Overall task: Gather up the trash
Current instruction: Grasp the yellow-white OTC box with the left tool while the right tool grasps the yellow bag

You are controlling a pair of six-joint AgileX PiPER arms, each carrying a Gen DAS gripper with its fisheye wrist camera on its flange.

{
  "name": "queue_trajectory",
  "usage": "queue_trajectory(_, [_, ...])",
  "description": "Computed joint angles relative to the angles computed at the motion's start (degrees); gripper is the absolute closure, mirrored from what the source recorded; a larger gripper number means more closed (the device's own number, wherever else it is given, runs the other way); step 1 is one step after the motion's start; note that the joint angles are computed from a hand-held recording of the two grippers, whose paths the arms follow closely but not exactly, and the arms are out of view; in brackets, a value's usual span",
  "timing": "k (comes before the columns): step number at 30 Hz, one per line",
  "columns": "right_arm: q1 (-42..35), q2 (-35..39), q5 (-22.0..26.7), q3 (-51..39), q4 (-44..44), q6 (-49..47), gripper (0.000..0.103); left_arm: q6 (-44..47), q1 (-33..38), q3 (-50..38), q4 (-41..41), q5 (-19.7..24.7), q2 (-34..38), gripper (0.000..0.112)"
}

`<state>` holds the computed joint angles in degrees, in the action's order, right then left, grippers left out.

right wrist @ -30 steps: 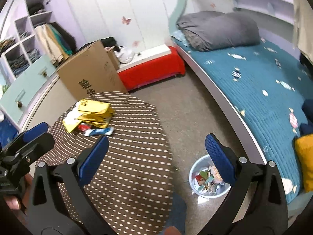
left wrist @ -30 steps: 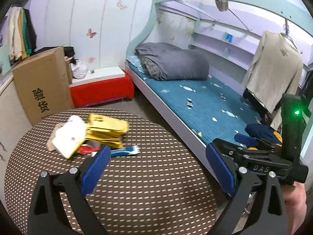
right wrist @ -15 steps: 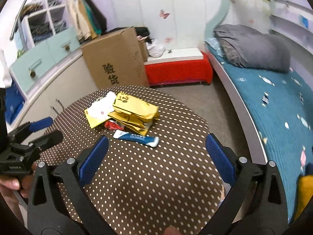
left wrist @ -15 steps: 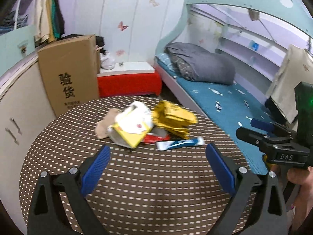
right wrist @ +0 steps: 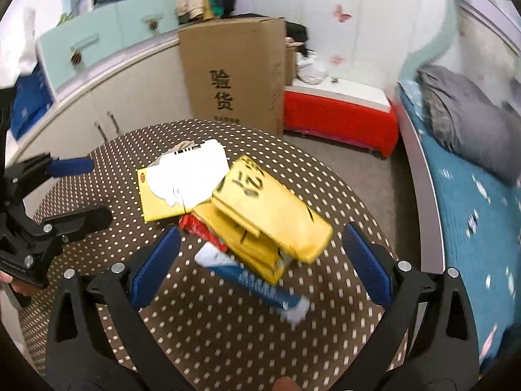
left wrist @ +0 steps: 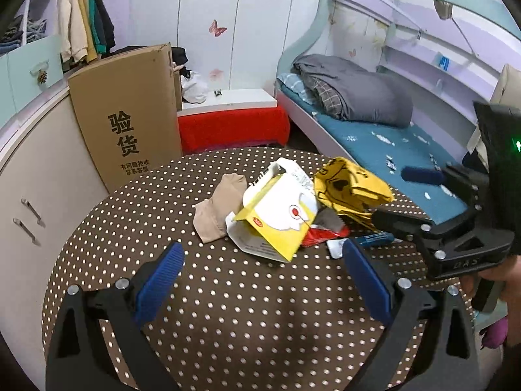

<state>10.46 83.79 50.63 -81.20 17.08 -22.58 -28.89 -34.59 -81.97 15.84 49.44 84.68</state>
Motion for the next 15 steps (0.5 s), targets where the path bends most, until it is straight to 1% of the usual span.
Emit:
queue_trajectory(4, [1.77,5.62,2.20,-4.29,-1.83,-3.24,0.006,2.93,1.41,-1.59,-1.55,-0.25,2.63,0.016])
queue_trajectory(6, [1.46,7.21,2.75,-5.11,-0.48,-5.67,0.006,3.89,1.77,-2.51,-1.97,-0.21,3.87,0.016])
queue_trajectory(8, [-0.29,8.49,3.65,-5.79,3.15,-8.43,0.006,5.70,2.07,-3.60,-2.73,-0.11,5.31,0.016])
queue_trajectory(10, [-2.16,8.36,3.74,-5.00,6.68,-10.30,0.013,6.66,1.55,-5.27,-2.09,0.46,7.08,0.016])
queue_trajectory(11, [-3.04,8.45,3.96,-4.83,8.24,-10.94,0.025,7.26,1.35,-6.01,-1.98,0.58,7.84,0.016])
queue_trajectory(12, [-3.93,8.32,3.74,-4.42,8.84,-11.29,0.033,7.96,1.19,-6.73,-2.03,0.65,8.53,0.016])
queue_trajectory(14, [-4.87,8.09,3.34,-3.86,9.86,-11.94,0.039,9.46,0.64,-8.68,-1.49,1.10,10.46,0.016])
queue_trajectory(15, [-5.76,7.85,3.64,-3.53,11.12,-12.79,0.040,10.33,0.23,-9.91,-0.78,1.69,11.67,0.016])
